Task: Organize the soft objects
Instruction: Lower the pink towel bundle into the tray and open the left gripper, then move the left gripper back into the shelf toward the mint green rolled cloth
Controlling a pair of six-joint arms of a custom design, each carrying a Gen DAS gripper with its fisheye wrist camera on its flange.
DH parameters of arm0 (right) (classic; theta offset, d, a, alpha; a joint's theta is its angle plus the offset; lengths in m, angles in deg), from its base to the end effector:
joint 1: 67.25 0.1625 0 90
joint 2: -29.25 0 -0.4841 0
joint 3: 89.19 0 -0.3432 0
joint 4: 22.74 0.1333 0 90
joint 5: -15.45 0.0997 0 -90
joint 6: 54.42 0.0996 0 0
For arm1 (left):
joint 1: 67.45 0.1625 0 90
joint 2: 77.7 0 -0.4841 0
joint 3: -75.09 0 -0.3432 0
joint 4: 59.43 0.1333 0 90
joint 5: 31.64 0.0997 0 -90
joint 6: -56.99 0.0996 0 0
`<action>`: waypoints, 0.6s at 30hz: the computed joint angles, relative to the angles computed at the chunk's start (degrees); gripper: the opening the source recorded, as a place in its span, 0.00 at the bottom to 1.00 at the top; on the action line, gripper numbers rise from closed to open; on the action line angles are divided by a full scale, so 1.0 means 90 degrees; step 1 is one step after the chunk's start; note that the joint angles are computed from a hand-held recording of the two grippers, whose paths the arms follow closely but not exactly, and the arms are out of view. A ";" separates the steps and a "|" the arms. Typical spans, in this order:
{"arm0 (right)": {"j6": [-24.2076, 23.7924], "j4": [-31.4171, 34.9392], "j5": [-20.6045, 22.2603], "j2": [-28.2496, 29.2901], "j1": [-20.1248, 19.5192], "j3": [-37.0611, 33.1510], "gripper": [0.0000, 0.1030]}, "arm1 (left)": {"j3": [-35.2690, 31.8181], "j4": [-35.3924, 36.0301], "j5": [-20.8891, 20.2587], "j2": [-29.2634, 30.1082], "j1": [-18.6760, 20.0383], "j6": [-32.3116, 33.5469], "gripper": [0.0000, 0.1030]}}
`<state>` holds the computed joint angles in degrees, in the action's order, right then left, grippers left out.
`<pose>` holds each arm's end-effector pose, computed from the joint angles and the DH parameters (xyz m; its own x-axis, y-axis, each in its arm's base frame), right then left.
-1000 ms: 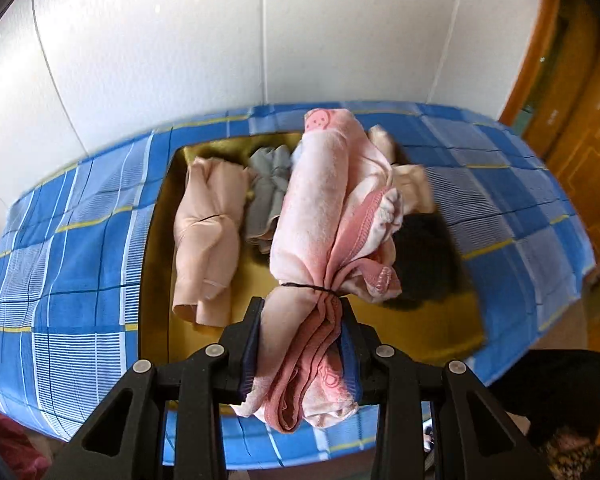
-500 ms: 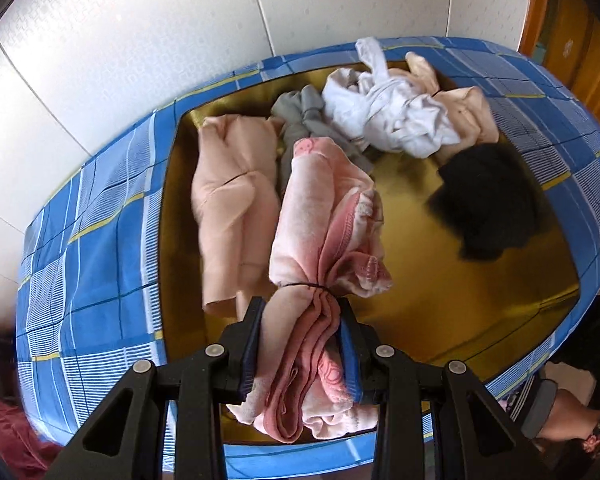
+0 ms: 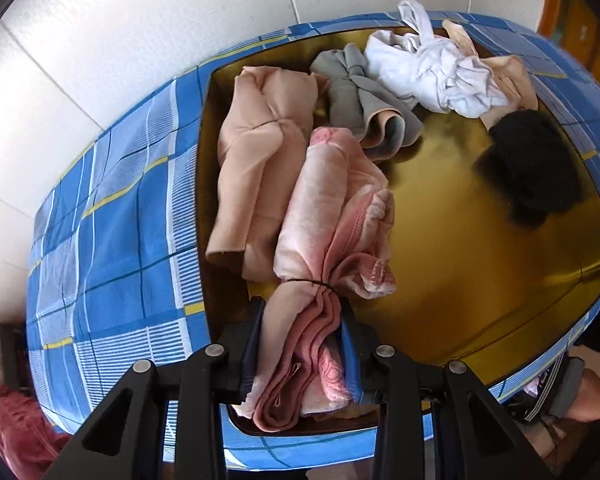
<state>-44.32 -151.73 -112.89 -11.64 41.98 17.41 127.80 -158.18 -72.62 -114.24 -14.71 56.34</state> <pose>0.2523 -0.5062 0.0520 -0.6903 -0.3657 0.6243 -0.1759 0.9218 0.3455 -0.3239 -0.7701 0.2775 -0.4697 0.4657 -0.7500 0.5951 0.7946 0.1206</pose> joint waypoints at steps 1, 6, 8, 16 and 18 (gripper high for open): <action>0.0000 -0.0002 0.0004 -0.0002 -0.0001 0.0000 0.35 | 0.0056 -0.0033 -0.0017 -0.0028 0.0008 -0.0038 0.35; 0.0005 -0.0002 0.0003 0.0003 -0.0002 -0.0003 0.36 | 0.0392 -0.0511 -0.0202 -0.0197 0.0041 0.0053 0.37; -0.0004 0.0001 0.0003 0.0003 -0.0003 -0.0004 0.36 | 0.0632 -0.0730 -0.0383 -0.0370 0.0024 0.0055 0.43; 0.0021 0.0012 0.0003 0.0014 0.0004 -0.0005 0.37 | 0.0933 -0.1142 -0.0362 -0.0691 -0.0019 0.0007 0.26; 0.0018 0.0008 0.0000 0.0016 0.0004 -0.0003 0.37 | 0.0972 -0.1004 -0.0313 -0.0702 -0.0019 0.0021 0.24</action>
